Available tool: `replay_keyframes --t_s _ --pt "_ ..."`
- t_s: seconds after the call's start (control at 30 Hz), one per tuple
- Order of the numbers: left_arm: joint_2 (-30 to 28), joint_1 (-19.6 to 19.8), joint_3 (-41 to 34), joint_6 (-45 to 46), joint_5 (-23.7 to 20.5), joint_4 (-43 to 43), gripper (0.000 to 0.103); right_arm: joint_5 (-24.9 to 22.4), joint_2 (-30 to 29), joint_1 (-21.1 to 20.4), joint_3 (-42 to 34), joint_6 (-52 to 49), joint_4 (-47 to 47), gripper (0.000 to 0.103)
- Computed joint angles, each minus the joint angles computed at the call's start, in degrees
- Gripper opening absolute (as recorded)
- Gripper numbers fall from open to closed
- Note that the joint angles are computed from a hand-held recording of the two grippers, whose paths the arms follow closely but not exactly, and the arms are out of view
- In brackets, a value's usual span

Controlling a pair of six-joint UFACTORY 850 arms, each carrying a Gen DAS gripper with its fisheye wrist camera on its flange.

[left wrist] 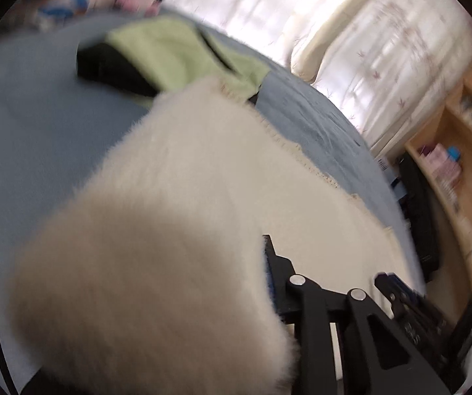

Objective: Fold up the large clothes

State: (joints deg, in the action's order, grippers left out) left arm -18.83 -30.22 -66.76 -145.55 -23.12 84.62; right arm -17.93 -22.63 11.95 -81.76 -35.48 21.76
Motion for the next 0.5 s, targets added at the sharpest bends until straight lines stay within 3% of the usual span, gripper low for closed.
replay_keyframes --t_s 0.07,0.13,0.23,0.33,0.5 --pt "-0.5 -1.6 -2.5 7.4 -4.7 -4.8 0.021 -1.8 -1.6 0.3 -1.1 1.4 -2.4 0.017" --pt "-1.4 -3.0 -5.6 14.7 -9.0 -8.7 0.020 0.2 -1.0 0.9 0.5 0.9 -4.9 0.017" --pt "-3.6 -5.2 -11.7 23.5 -14.5 -10.8 0.020 -1.9 -0.8 -0.1 0.6 -5.2 0.8 0.017" --pt "-6.4 -6.6 -18.7 31.0 -16.9 -11.8 0.020 -8.3 -1.8 -2.5 -1.6 -11.2 10.1 0.017" --pt "-13.5 -8.6 -32.7 43.7 -17.2 -15.0 0.020 -21.7 -1.8 -8.7 -3.9 -15.6 21.3 0.014"
